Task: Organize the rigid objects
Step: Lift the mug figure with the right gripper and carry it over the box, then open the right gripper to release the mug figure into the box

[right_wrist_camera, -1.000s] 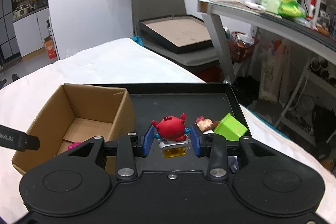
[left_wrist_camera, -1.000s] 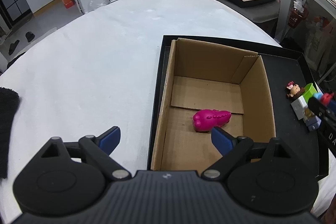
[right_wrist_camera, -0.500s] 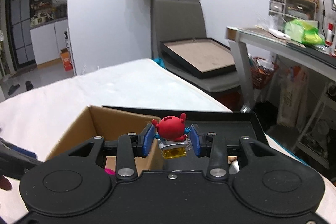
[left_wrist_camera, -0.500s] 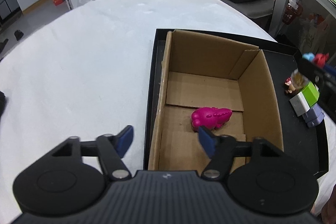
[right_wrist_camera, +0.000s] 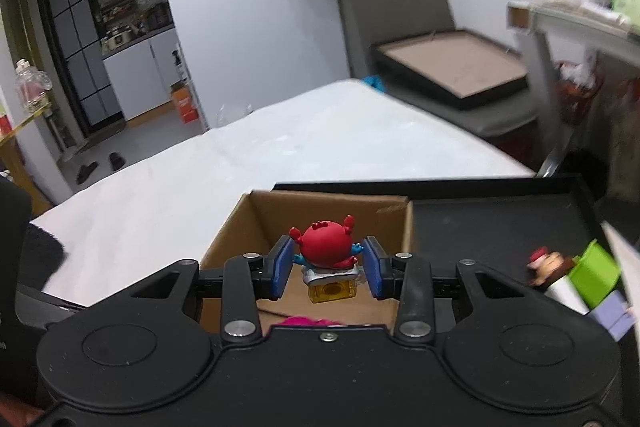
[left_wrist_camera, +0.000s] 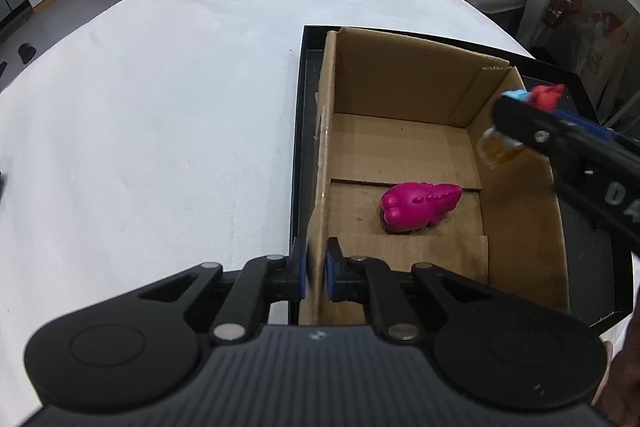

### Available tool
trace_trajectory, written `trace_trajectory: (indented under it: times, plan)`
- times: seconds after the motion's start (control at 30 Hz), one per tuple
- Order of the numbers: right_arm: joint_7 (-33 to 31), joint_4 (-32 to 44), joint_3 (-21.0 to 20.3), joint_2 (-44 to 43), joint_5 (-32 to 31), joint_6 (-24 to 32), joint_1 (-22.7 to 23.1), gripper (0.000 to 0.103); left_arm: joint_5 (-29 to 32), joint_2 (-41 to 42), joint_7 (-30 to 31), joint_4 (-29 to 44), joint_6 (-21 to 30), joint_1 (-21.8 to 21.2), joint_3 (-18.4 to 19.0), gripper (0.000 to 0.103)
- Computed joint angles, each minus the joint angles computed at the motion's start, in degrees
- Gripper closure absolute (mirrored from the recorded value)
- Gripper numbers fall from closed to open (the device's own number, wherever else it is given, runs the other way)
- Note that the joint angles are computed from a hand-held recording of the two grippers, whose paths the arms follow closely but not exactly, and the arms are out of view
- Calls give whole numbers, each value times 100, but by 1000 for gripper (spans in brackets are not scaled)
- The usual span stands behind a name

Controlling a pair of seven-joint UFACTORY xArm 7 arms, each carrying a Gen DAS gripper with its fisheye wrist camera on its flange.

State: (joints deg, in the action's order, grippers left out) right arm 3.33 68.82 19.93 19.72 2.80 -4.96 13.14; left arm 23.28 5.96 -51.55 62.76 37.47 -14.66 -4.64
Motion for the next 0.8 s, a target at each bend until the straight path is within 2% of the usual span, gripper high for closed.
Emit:
trace_trajectory:
  times: [0.17,0.23,0.33,0.43,0.53,0.67,0.8]
  plan:
    - [-58,185,143,136,108,302,-44,65,-135,17,210,21,-6,27,0,95]
    - [-179,259,445,222,297,414,-274,65,-156,9,240,0,-35,30,3,95]
    - [-302,401,585,343,523,529,-341,65,-238,11,301,-20,-91,52,9,94]
    - [-641,575,1224,575,924,678,-812,62,-320,-1,396,-33,-108,74,12,94]
    - [-975,596,1578,647,1281,766,-1063,59,-366,1,439,-36,-115,85,14,94]
    - [-1314,502,1735,548,1654,788,-1188,59,-418,12,454,-22,-115,99,22,94]
    - [-1397,508,1497,445,1943,876,-1017,59,-413,37,448,2,-104,93,29,94]
